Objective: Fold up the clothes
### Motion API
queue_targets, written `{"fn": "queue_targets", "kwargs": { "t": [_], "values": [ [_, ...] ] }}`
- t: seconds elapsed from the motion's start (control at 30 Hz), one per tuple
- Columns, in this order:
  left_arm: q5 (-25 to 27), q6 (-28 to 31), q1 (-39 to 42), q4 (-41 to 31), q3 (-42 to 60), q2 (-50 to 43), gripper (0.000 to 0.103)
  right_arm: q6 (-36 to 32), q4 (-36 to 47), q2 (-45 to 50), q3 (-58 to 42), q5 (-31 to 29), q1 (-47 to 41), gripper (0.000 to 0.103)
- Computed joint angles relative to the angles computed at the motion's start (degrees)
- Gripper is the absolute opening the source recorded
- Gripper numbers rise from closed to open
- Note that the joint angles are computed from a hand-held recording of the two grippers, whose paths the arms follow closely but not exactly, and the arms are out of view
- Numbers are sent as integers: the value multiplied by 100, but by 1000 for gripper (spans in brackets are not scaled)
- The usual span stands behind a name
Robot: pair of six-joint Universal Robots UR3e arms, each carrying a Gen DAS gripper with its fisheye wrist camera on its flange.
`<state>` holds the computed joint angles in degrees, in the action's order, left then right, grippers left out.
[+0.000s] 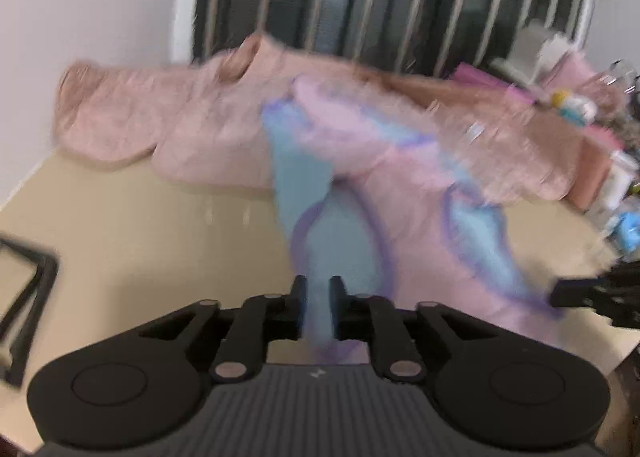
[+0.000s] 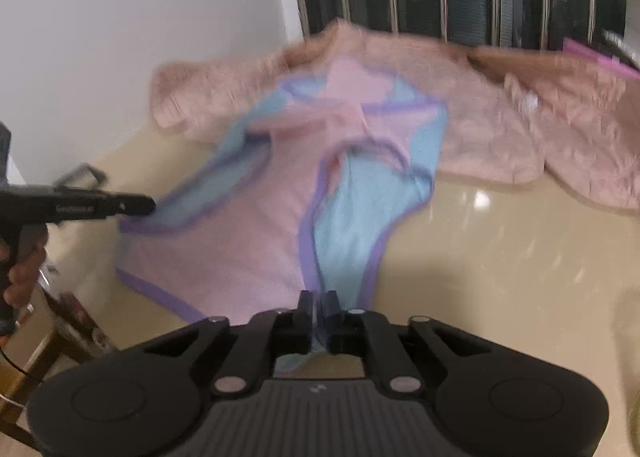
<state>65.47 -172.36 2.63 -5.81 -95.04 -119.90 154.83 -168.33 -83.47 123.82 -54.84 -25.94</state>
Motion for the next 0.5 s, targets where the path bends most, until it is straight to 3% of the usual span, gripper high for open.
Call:
{"fn": "queue_targets", "kwargs": {
  "t": [0.03,0.13,0.2,0.23,0.3,0.33,0.43,0.5],
  "values": [
    [-254,28,-2,-96,160,-51,25,124,-271,142,-80,153,-4,28],
    [-258,180,-375,-711,1204,-661,26,666,-804,1182,-1001,-214,551,28],
    [37,274,-622,-959,1671,-986,25,780,-823,1710,-1528,-545,877,24],
    [107,305,-695,-1050,1805,-1092,25,811,-808,1890,-1705,-694,1006,17],
    [249,349,-792,-1138,1941,-1226,6,833,-882,2038,-1770,-878,1144,15],
    [323,362,-816,-1130,1936,-1253,0,848,-1017,2068,-1695,-943,1178,7],
    [159,241,-650,-897,1619,-1116,0,897,-1118,2022,-1534,-1072,1200,6],
    [-55,67,-455,-616,1422,-1001,9,876,-1146,1830,-1332,-891,1066,9]
  ]
}}
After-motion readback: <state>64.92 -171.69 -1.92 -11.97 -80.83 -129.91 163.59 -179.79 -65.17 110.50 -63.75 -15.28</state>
